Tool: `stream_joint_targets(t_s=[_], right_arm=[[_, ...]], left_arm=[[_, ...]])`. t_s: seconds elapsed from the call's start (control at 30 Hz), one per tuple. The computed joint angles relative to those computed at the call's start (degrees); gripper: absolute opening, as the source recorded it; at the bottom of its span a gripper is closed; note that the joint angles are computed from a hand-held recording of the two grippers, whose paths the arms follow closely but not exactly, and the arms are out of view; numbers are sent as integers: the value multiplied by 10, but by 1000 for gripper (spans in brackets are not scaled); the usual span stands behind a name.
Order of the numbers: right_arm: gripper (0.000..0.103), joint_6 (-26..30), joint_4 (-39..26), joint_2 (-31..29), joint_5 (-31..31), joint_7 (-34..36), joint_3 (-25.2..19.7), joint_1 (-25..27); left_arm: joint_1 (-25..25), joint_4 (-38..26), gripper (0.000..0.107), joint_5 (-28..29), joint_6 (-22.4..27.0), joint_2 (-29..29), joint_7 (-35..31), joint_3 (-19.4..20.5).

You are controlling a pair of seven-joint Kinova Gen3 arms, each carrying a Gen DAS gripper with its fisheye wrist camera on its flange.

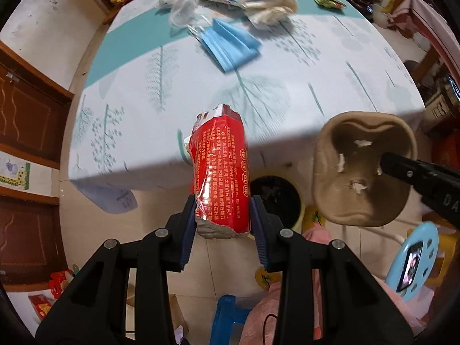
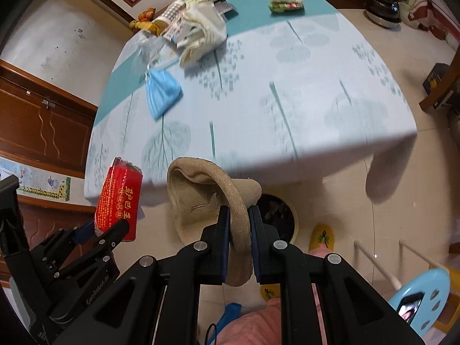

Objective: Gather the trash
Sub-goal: 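Carry both items over the bin and open both tools to drop them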

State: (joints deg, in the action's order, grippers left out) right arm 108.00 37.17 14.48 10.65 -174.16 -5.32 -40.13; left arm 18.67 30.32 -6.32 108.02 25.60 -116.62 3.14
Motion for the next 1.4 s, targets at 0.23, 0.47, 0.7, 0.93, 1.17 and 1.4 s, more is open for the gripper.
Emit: stream_joint_targets(t_s=[0.23, 0.47, 0.7, 0.93, 1.17, 1.4], right_arm=[[13, -46, 104, -31, -1, -92, -29, -42], [13, -127, 240, -55, -27, -134, -58, -31], [13, -245, 389, -63, -65, -138, -69, -1], [13, -372, 514, -41, -93, -121, -68, 20], [13, -506, 609, -3, -118, -83, -58, 38], [44, -599, 634, 47, -133, -28, -47, 46]], left_arm=[[-27, 180, 33, 22, -74, -80, -14, 13], [-44, 341, 33, 33, -165, -119, -11, 26], [-32, 485, 33, 16, -288, -119, 21, 34], [-24, 566, 33, 8, -384, -73, 62, 33], [-39, 589, 34, 6, -443, -15, 70, 24], [-53, 578, 37, 14, -451, 27, 53, 23]])
